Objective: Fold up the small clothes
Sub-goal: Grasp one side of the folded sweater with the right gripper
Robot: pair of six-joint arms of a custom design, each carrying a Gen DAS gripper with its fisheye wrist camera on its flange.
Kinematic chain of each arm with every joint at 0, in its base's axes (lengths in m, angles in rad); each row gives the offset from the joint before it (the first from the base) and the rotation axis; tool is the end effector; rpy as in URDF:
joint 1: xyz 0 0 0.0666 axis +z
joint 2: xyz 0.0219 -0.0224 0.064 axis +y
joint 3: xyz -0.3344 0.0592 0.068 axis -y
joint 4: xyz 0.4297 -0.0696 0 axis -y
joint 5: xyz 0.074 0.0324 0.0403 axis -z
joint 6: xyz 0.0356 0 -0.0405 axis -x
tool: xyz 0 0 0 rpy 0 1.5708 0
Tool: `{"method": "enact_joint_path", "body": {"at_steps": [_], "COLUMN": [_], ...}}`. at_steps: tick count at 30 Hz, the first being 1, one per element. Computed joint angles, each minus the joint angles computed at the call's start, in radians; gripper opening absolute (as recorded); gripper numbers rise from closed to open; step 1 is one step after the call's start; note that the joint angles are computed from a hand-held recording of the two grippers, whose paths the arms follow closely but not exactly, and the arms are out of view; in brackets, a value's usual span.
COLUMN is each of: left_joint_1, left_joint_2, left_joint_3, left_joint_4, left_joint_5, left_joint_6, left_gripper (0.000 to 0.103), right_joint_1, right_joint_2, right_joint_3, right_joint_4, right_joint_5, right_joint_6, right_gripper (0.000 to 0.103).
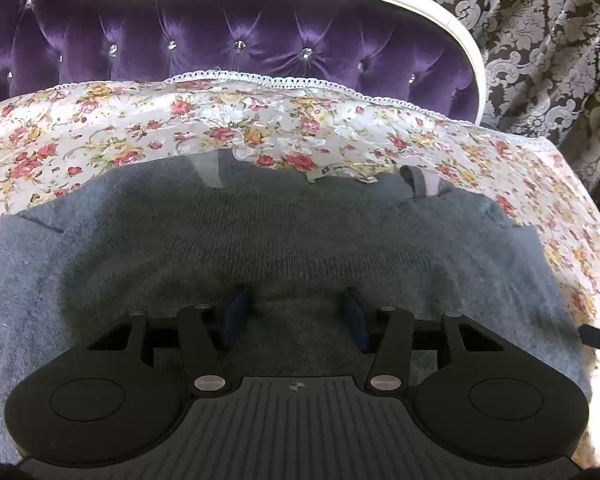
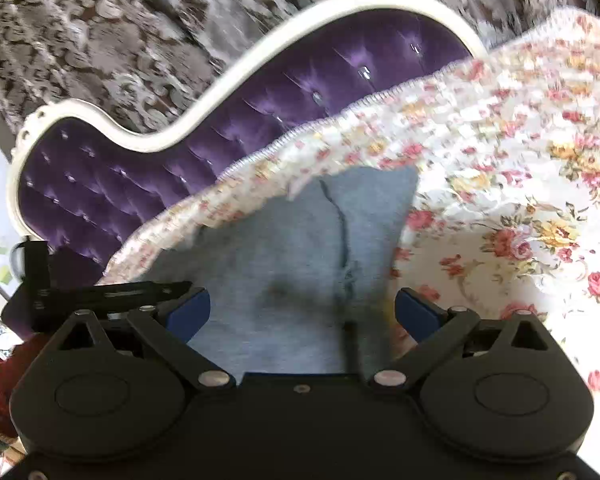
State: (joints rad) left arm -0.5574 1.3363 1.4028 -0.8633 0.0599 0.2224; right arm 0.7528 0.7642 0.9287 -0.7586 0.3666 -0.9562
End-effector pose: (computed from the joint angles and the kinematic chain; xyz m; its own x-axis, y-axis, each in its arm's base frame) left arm 0.4361 -0.2748 0.4217 -0.7162 0.1870 -0.6723 0.4158 0.8881 -0.1959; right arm 0.2573 0.2230 0.4213 -0.5799 0.5018 -0.6417 0.0907 0.8226 0.5613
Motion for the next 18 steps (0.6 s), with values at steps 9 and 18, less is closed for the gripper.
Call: {"method": "enact_joint_path", "body": {"at_steps": [9, 18], "left_joint_1": [-0.002, -0.005], "left_joint_2": [-0.001, -0.008], "left_joint_3": [-0.002, -0.017], "left_joint_4": [0.004, 0.026], "left_joint_5": [-0.003, -0.012], "left_joint_6": [0.005, 0.003], "left_gripper": [0.05, 0.05], "right_joint_1": [-0.13, -0.195], "right_joint_2": [-0.013, 0.095], "right_joint_3": [-0.085, -0.021], "right_joint_4": [0.217, 0.27], "right_joint_5": [-0.284, -0.43], "right_joint_6": [-0.012, 0.008], "right_gripper": [0.103, 0.103]}}
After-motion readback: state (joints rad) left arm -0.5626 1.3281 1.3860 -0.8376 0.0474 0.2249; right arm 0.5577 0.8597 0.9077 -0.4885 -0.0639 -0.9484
